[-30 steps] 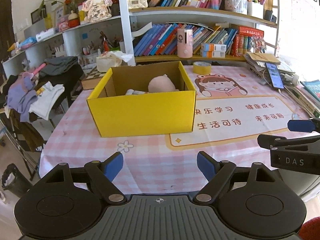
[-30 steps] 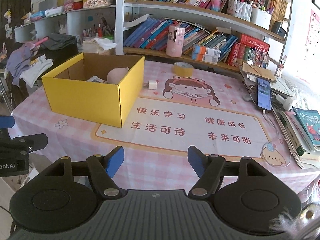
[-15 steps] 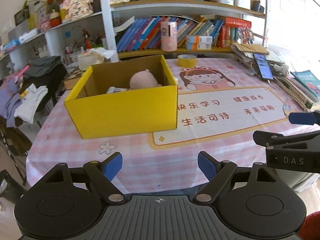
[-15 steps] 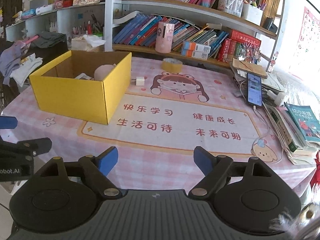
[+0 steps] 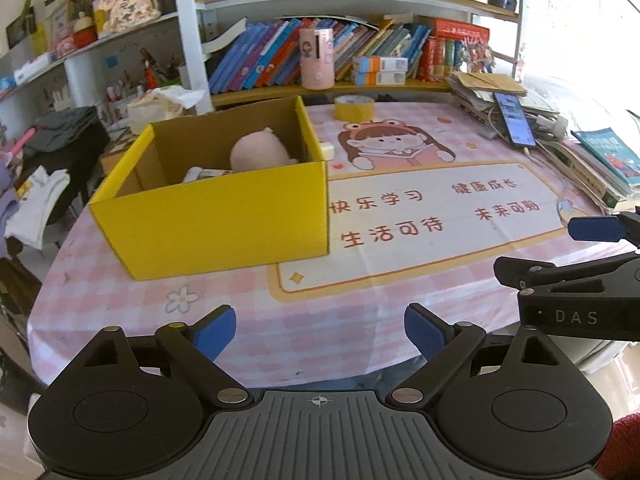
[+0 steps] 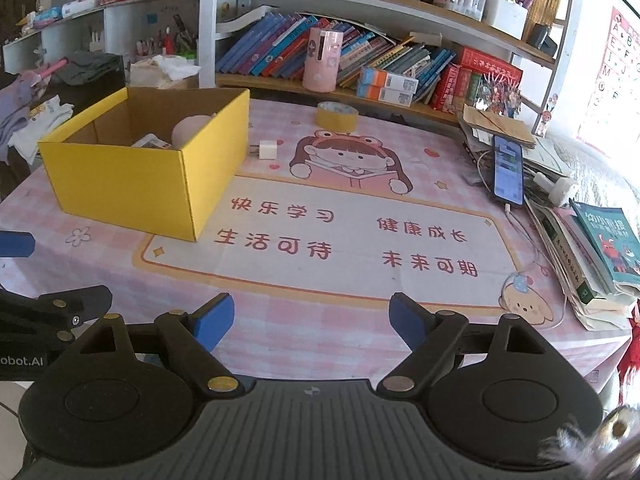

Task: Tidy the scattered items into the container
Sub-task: 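Move the left tool to the white charger cube while the right tool approaches the yellow tape roll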

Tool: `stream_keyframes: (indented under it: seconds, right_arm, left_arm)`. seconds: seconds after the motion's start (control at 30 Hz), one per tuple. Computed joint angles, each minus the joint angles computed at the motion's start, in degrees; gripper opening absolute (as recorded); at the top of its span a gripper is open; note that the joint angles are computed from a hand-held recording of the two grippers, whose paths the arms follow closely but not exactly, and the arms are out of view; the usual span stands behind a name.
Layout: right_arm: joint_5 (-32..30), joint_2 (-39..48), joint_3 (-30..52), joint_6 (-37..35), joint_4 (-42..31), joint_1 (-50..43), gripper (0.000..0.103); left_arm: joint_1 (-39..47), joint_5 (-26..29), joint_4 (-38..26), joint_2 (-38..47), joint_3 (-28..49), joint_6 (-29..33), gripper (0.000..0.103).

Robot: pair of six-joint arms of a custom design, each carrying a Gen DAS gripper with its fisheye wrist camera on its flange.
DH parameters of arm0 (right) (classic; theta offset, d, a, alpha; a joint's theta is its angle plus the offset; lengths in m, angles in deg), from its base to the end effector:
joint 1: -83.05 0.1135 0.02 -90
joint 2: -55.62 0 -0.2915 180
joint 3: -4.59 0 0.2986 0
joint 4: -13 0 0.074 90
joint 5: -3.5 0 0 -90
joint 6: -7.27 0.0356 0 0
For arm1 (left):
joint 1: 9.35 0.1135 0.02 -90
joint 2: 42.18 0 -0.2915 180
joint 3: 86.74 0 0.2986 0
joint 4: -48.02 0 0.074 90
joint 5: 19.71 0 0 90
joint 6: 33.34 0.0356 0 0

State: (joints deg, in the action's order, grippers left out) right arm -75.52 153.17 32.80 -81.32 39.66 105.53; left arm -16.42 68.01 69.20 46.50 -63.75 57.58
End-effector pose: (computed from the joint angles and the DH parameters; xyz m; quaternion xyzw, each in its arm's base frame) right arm 0.2278 0.0869 0.0492 -0.1290 0.9034 -0.0031 0.4090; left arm 0.2129 -0.0250 0.0560 0.0566 0.9203 -0.0024 0.3870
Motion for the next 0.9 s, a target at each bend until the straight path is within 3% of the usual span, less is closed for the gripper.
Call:
stream_keyframes:
  seconds: [0.53,0.73,0.9]
  right_arm:
    - [-4.5,6.5,7.1,-4.6,0.2,-11.1,0.086]
    - [-8.8,11.3,13.7,-8.6,-2.2,-16.0,0.087]
    - [-13.7,15.5,22.6,-12.8,-8.6,-20.9,0.087]
  left_arm:
    - [-7.1,1.7,1.8,13.1,12.0,1.8,0.094]
    - [-9.3,0.1,-1.9,18.9,20.0,0.0,0.093]
    - [-12.0,-2.4,-7.5,23.2,28.2,-2.8,0.093]
